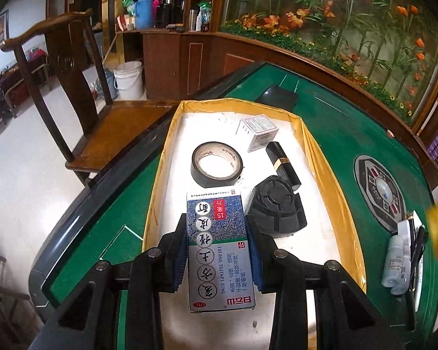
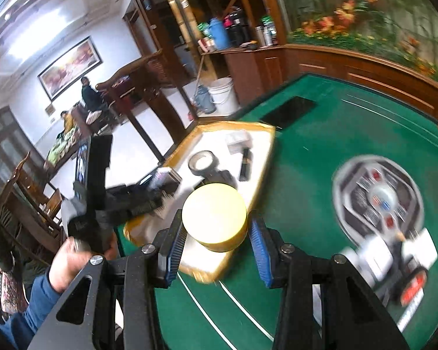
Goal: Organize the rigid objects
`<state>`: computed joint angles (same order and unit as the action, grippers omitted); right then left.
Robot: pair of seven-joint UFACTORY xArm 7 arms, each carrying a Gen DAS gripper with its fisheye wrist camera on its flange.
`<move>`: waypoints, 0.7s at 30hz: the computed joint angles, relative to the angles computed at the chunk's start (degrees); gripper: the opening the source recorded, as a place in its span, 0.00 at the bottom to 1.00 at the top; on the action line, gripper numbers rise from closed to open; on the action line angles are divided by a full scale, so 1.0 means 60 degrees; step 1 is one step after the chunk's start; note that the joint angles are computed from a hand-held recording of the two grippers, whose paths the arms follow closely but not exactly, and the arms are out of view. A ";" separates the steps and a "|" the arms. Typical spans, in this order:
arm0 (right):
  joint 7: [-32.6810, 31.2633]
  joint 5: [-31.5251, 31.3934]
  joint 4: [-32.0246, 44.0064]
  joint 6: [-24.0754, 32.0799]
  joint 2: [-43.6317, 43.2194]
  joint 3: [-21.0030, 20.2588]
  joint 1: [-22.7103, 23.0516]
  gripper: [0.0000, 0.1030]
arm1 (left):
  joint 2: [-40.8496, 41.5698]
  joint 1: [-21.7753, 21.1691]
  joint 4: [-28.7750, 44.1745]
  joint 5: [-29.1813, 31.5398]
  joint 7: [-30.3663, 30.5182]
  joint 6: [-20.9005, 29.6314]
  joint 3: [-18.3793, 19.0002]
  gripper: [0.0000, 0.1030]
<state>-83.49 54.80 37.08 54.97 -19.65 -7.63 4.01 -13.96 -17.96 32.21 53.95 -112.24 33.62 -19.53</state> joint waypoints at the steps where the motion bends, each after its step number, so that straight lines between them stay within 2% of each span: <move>1: 0.0298 0.0020 0.0156 -0.0226 0.0201 0.0278 0.0157 0.40 | -0.0003 0.0015 -0.0011 -0.0008 0.0004 -0.0062 0.0037 0.37; 7: 0.1614 0.0331 0.1421 -0.1904 0.2085 0.1548 0.1175 0.40 | 0.0122 0.0387 -0.0160 0.0209 -0.0172 -0.0869 0.0335 0.37; 13: 0.2650 0.0034 0.2854 -0.3354 0.3966 0.2465 0.1645 0.40 | 0.0213 0.0687 -0.0222 0.0398 -0.0250 -0.1368 0.0399 0.37; 17: 0.3653 -0.0639 0.3784 -0.3625 0.5063 0.2905 0.1735 0.40 | 0.0426 0.0711 -0.0104 0.0385 -0.0088 -0.1312 0.0429 0.37; 21: 0.4172 -0.1234 0.4230 -0.3954 0.5669 0.3290 0.1740 0.40 | 0.0531 0.0706 -0.0087 0.0534 -0.0118 -0.1337 0.0496 0.37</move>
